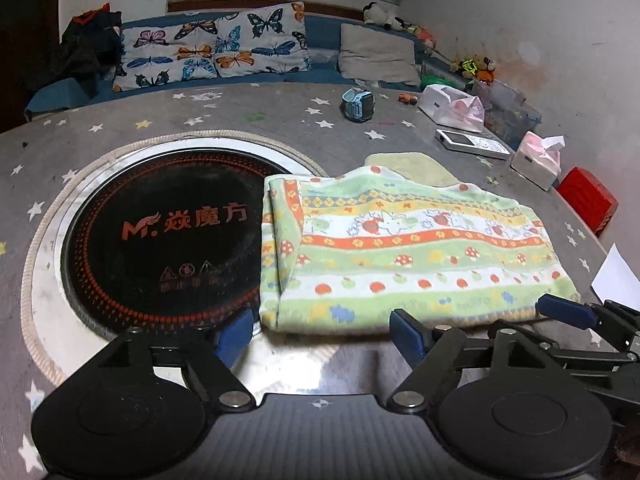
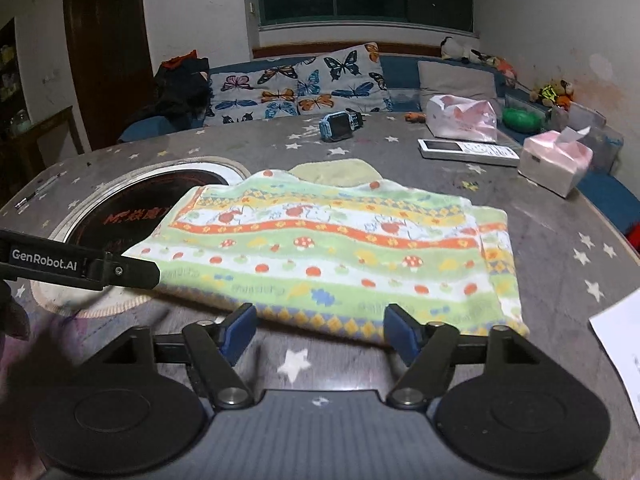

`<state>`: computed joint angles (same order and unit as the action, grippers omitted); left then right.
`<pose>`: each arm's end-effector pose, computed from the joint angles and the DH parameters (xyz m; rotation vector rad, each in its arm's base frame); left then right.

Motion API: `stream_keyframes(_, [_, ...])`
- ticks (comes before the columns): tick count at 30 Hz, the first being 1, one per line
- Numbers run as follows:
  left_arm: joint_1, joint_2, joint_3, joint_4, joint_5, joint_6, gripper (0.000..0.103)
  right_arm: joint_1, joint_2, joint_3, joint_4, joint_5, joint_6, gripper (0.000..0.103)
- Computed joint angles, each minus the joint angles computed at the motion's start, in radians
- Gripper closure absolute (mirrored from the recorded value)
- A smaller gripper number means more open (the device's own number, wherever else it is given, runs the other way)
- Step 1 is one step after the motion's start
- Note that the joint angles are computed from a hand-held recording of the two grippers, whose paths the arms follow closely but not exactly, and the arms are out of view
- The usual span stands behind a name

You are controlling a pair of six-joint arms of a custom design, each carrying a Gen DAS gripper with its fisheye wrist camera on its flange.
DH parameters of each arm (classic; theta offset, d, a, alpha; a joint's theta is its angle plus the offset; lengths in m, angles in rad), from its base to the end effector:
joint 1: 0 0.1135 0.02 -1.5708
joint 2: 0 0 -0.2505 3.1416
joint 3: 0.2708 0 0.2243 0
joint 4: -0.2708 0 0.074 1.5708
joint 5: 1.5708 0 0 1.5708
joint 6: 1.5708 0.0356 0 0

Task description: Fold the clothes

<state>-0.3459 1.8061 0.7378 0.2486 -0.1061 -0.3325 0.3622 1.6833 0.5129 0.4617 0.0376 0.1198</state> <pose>0.2927 -0.1015 0.1166 -0.0340 2.3931 -0.1941 0.2537 0.0947 0.1155 -0.2569 2.2732 0.2093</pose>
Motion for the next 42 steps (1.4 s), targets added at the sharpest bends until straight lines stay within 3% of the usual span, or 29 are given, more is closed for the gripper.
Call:
stream_keyframes(12, [-0.073,-0.106,-0.139,0.052,-0.077,-0.032,0.002,0.094,-0.105,-0.118,0.001,0.144,0.061,0.01])
stream_keyframes(24, [-0.122,-0.171,-0.248,0.11,-0.108,-0.08,0.0,0.121,-0.178,-0.207,-0.008,0.178,0.182,0.003])
stream_keyframes(42, [-0.184,-0.166,-0.303,0.148,-0.133,-0.114,0.0,0.183,-0.204,-0.234,-0.024,0.246,0.223,0.0])
